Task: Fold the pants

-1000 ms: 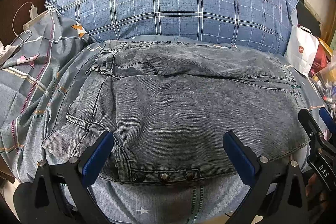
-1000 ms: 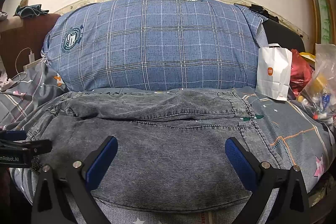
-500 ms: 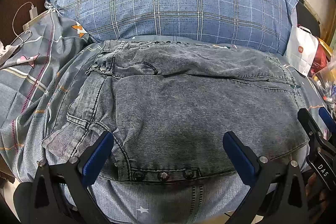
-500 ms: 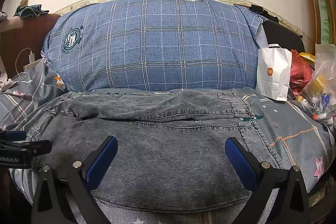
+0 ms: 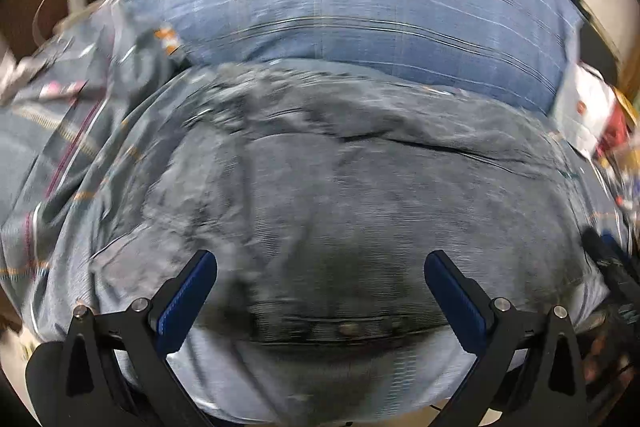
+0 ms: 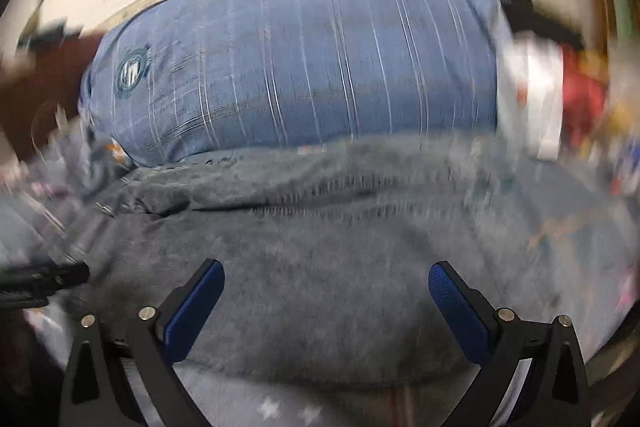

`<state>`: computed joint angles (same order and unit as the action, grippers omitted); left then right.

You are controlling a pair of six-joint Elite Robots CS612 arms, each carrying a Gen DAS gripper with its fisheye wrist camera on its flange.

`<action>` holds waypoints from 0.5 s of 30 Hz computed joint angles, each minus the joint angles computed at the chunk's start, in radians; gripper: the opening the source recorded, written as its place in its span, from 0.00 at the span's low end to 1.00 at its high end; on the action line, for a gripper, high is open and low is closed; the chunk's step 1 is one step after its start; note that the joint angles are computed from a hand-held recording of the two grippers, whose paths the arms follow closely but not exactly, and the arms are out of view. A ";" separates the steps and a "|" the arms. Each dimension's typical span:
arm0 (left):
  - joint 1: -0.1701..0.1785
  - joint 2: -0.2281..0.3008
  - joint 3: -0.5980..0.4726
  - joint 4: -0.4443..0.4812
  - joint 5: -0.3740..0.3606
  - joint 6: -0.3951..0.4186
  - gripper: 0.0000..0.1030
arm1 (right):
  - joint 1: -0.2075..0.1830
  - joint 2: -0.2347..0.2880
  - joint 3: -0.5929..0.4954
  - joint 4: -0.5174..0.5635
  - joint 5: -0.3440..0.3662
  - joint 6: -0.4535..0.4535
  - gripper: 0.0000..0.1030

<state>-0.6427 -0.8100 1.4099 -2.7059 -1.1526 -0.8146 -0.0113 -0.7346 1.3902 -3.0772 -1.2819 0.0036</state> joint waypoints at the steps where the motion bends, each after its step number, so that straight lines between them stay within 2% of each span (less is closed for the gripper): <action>1: 0.013 -0.010 0.021 -0.007 -0.015 -0.042 1.00 | -0.025 -0.006 0.000 0.049 0.067 0.068 1.00; 2: 0.025 -0.017 0.038 -0.014 -0.030 -0.079 1.00 | -0.049 -0.014 0.002 0.098 0.111 0.134 1.00; 6: 0.067 -0.045 0.109 -0.017 -0.070 -0.260 1.00 | -0.117 -0.040 0.003 0.317 0.138 0.266 1.00; 8: 0.079 -0.049 0.129 -0.030 -0.098 -0.303 1.00 | -0.146 -0.043 0.006 0.348 0.141 0.321 1.00; 10: 0.082 -0.049 0.140 -0.049 -0.114 -0.317 1.00 | -0.169 -0.035 -0.001 0.374 0.159 0.386 1.00; 11: 0.080 -0.048 0.139 -0.046 -0.108 -0.308 1.00 | -0.184 -0.025 -0.011 0.398 0.189 0.429 1.00; 14: 0.081 -0.040 0.126 -0.056 -0.133 -0.231 1.00 | -0.206 0.001 -0.038 0.436 0.274 0.492 0.99; 15: 0.079 -0.038 0.119 -0.043 -0.131 -0.218 1.00 | -0.206 0.005 -0.039 0.429 0.273 0.500 0.96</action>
<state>-0.5636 -0.8476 1.5291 -2.7490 -1.2834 -1.0322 -0.2169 -0.7296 1.3511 -2.6484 -1.0091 0.5033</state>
